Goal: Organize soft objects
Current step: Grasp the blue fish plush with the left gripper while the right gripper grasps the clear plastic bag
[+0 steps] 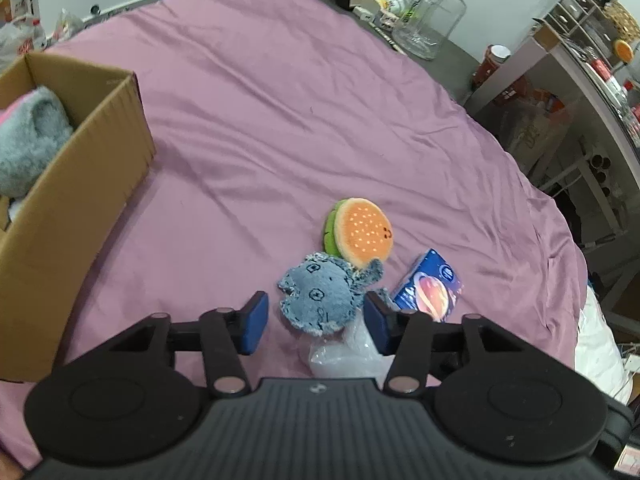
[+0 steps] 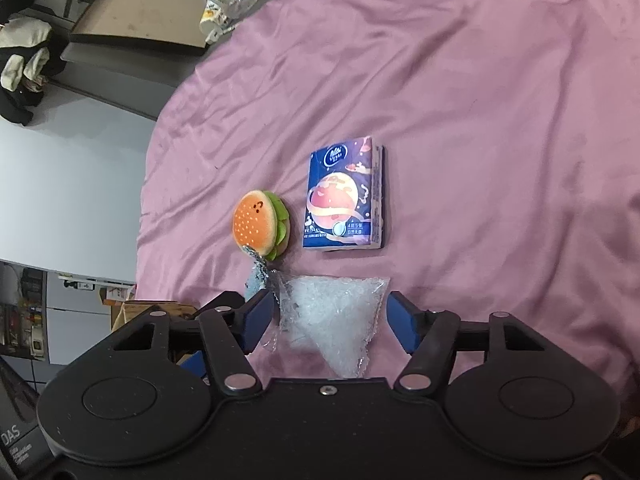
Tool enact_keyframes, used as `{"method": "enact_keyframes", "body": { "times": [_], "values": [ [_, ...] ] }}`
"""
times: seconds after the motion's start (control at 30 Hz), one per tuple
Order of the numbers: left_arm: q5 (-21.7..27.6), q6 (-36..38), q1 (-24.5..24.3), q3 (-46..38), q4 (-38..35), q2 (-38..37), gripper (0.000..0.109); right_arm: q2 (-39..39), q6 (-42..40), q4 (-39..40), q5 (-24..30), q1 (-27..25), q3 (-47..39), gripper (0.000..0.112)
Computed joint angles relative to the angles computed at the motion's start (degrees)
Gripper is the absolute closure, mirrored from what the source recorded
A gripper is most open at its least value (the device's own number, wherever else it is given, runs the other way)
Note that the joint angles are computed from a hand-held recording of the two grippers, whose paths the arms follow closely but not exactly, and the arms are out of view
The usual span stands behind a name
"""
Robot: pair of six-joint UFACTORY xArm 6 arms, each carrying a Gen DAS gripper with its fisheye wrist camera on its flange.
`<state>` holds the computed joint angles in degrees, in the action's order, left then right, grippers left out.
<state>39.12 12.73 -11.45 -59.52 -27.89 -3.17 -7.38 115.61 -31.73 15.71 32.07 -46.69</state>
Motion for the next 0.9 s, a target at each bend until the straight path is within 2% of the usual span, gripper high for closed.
{"method": "enact_keyframes", "body": {
  "times": [0.2, 0.33, 0.43, 0.63, 0.77, 0.83, 0.9],
  "values": [
    [0.2, -0.5, 0.1, -1.9, -2.0, 3.6, 0.063, 2.8, -4.9, 5.8, -1.7, -0.2, -0.8, 0.049],
    [1.2, -0.8, 0.2, -3.4, -3.9, 6.0, 0.069, 4.4, -7.1, 7.8, -1.8, -0.2, -1.9, 0.049],
    [1.8, -1.8, 0.3, -4.6, -4.6, 7.7, 0.070, 4.8, -7.1, 8.2, -3.0, -0.6, -1.6, 0.049],
    [1.7, -2.4, 0.2, -5.5, -5.5, 8.5, 0.084, 6.3, -6.3, 5.9, -3.7, -1.1, -2.6, 0.050],
    [1.2, -2.8, 0.6, -5.1, -5.2, 7.6, 0.086, 6.8, -5.9, 2.9, -3.8, -1.2, -3.5, 0.061],
    [1.1, -2.5, 0.9, -4.9, -5.2, 7.0, 0.086, 6.9, -4.6, 0.5, -5.2, -1.5, -3.4, 0.078],
    [1.1, -1.9, 1.3, -4.6, -6.0, 6.1, 0.086, 6.7, -4.2, -1.1, -6.4, -1.7, -3.3, 0.081]
  ]
}}
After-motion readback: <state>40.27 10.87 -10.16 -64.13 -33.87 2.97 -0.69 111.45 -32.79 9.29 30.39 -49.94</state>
